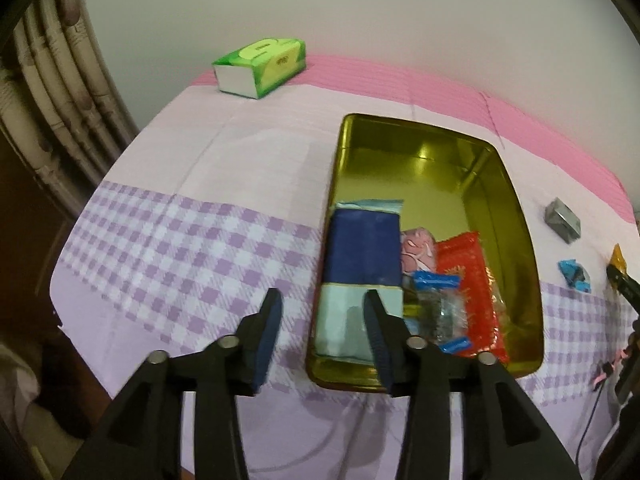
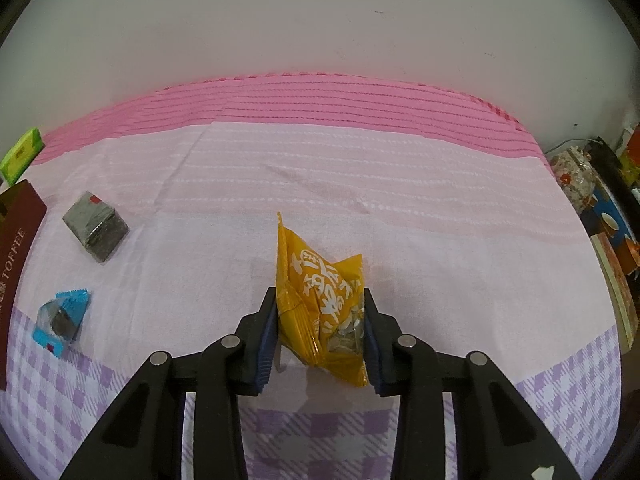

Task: Organize snacks
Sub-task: 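Open the left gripper to drop the blue-wrapped candy into the tin, then carry the yellow bag into the tin and open the right gripper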

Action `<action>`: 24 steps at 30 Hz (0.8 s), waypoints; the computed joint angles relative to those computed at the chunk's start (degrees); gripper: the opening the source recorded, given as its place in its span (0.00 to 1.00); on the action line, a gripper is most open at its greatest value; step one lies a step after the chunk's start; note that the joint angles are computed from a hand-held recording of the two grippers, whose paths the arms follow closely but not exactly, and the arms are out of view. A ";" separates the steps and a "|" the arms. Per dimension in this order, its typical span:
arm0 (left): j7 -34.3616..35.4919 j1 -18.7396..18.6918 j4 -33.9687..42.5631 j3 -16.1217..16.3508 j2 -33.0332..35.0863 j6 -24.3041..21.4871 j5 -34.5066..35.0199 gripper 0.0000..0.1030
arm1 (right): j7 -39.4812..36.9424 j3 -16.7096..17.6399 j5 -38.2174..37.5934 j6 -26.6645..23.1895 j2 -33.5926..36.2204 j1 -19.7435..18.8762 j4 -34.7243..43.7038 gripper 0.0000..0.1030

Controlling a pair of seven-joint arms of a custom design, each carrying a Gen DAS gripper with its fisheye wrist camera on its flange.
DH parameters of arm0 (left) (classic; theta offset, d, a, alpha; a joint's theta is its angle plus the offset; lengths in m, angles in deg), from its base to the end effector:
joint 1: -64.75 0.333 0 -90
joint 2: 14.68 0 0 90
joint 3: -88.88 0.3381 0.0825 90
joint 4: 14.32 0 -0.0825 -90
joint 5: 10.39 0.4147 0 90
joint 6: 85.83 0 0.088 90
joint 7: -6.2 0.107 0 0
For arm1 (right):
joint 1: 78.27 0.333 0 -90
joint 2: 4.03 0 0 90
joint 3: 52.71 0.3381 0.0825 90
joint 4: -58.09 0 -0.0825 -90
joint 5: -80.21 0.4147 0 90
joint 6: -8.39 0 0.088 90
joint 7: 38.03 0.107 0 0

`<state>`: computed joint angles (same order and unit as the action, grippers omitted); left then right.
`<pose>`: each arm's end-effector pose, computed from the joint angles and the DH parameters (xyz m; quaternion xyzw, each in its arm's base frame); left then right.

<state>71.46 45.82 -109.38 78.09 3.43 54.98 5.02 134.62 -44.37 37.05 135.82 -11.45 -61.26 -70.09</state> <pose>0.6364 -0.3453 0.4909 -0.6010 0.7578 -0.2051 0.1501 0.4975 0.2135 0.4486 -0.4585 0.8301 -0.3013 0.0997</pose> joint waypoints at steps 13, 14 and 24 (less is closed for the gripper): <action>-7.38 -0.02 -1.70 1.93 -1.52 2.23 5.58 0.58 | -3.15 1.17 -0.89 2.61 3.74 2.87 9.01 0.32; -7.45 0.23 -1.65 1.81 -1.50 2.07 5.36 0.59 | -4.17 1.17 -0.48 3.63 4.83 3.39 10.41 0.32; -11.00 1.77 -2.06 2.10 -1.93 1.22 3.80 0.59 | -13.56 -0.18 3.45 10.03 15.89 9.94 24.42 0.32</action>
<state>60.46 47.59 -111.44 80.19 1.50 56.20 8.82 121.05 -44.55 40.50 145.85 4.43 -51.33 -45.67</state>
